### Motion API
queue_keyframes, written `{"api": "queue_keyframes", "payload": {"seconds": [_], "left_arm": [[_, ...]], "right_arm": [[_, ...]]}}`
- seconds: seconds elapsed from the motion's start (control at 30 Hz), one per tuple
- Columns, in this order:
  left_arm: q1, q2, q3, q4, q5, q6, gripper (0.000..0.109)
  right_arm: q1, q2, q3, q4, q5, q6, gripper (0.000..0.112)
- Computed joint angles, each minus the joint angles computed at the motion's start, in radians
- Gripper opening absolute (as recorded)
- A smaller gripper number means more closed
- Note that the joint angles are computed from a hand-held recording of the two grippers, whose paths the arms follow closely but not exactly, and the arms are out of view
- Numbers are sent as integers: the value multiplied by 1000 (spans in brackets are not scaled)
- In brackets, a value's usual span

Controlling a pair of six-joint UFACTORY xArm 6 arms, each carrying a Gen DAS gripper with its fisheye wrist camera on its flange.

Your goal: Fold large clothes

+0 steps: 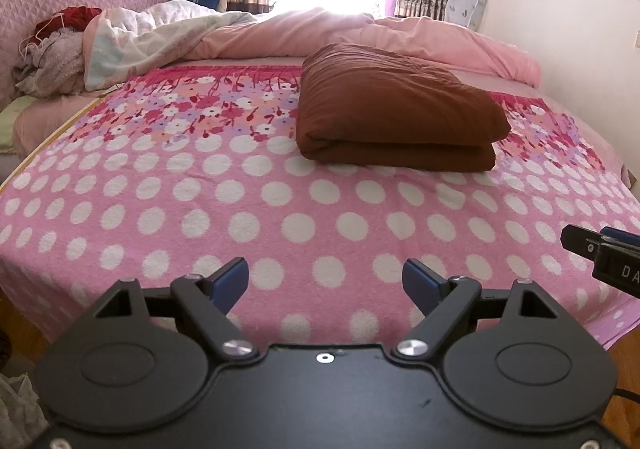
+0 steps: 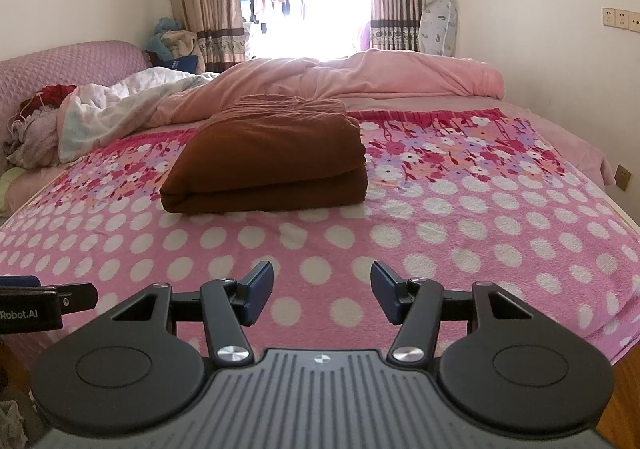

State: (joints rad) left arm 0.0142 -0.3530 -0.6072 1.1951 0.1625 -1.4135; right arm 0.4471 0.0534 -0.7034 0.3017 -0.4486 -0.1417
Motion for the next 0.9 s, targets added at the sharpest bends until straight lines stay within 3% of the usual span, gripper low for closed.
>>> {"api": "queue_keyframes", "payload": {"seconds": [0.9], "left_arm": [[7,2,4,-5,-17,9,86]], "right_arm": [[-9,-5,6,-6,6,2,67]]}}
